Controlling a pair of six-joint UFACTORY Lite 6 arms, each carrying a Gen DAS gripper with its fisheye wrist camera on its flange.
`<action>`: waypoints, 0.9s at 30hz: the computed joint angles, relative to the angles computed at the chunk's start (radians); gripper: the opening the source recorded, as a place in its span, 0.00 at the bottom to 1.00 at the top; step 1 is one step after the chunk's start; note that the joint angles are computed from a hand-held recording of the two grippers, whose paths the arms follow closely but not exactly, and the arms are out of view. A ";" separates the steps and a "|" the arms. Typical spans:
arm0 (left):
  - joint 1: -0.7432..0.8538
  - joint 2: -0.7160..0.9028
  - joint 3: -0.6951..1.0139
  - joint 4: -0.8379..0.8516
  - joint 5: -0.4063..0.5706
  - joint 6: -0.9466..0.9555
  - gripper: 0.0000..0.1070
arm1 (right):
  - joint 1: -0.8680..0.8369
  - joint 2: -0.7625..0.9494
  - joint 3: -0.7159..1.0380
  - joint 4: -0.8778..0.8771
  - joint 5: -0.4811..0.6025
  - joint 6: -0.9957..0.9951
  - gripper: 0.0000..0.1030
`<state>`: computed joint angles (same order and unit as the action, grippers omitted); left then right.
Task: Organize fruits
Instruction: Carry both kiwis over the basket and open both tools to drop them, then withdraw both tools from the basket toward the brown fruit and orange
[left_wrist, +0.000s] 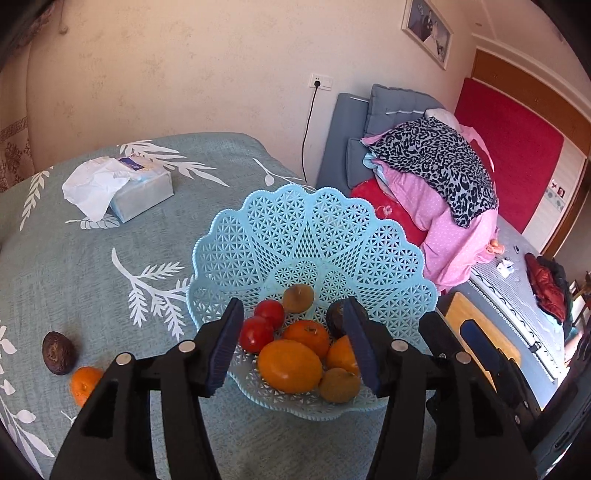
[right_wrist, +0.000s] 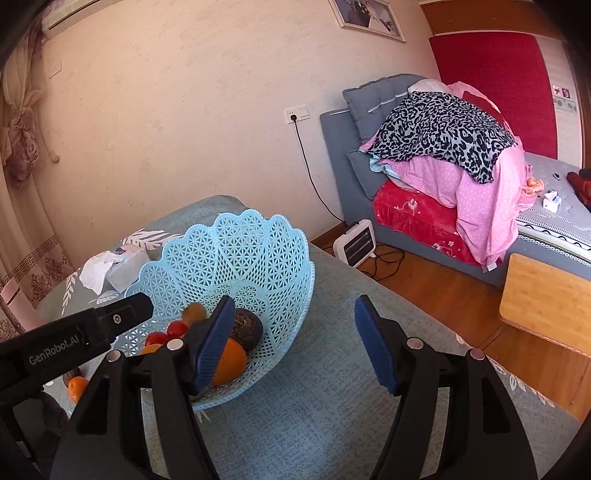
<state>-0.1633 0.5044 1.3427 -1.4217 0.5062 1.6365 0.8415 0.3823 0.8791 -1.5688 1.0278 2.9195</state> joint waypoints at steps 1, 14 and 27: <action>0.009 -0.003 -0.002 0.009 0.006 -0.006 0.54 | 0.002 0.001 0.002 0.003 0.003 -0.003 0.67; 0.145 -0.101 -0.099 -0.083 -0.007 0.125 0.67 | 0.026 0.021 0.028 0.031 0.049 -0.026 0.68; 0.364 -0.004 0.026 -0.043 -0.021 0.091 0.72 | 0.056 0.052 0.072 0.069 0.099 -0.068 0.73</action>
<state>0.2010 0.5003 1.3689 -1.4650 0.4853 1.7272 0.8972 0.4345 0.9512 -1.5003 1.1264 2.8511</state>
